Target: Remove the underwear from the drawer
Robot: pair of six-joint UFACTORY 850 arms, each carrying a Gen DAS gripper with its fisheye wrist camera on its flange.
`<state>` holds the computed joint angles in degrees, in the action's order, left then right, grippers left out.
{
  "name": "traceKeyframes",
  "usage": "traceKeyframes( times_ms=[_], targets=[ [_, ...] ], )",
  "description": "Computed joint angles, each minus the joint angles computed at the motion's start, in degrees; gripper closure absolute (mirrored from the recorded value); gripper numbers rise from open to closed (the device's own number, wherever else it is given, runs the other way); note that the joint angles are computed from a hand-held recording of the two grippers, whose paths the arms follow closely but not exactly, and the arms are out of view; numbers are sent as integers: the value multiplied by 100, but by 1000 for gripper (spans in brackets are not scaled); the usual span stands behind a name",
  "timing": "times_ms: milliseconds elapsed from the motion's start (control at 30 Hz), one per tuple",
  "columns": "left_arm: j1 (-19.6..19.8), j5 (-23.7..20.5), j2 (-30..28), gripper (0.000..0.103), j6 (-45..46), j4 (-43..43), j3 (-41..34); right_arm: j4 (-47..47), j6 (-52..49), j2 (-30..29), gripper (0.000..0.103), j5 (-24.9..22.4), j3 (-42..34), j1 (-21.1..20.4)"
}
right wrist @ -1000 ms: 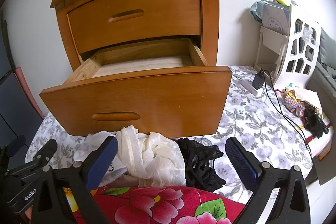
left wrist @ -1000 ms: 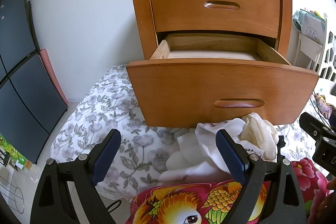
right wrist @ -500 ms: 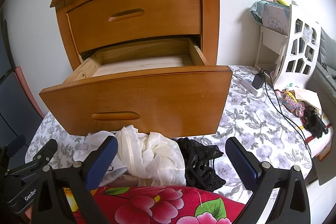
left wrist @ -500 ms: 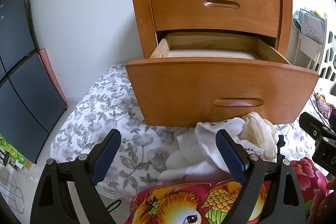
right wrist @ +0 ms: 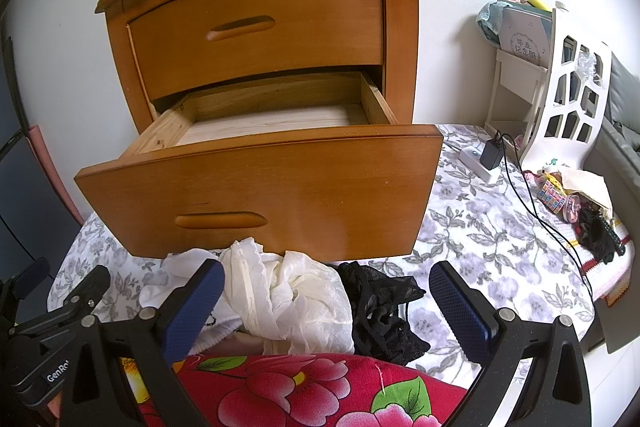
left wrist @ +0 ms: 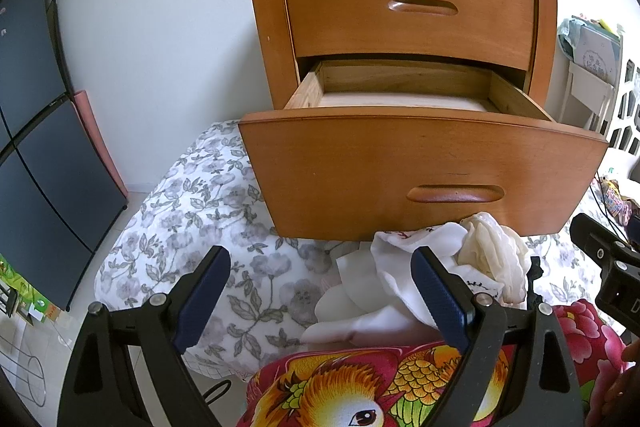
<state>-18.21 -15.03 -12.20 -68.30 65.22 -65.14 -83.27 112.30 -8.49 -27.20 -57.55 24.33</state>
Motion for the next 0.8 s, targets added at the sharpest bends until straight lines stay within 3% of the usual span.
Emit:
traceKeyframes(
  times_ms=[800],
  targets=[
    [5, 7, 3, 11, 33, -40, 8, -1, -8, 7, 0, 10, 7, -6]
  ],
)
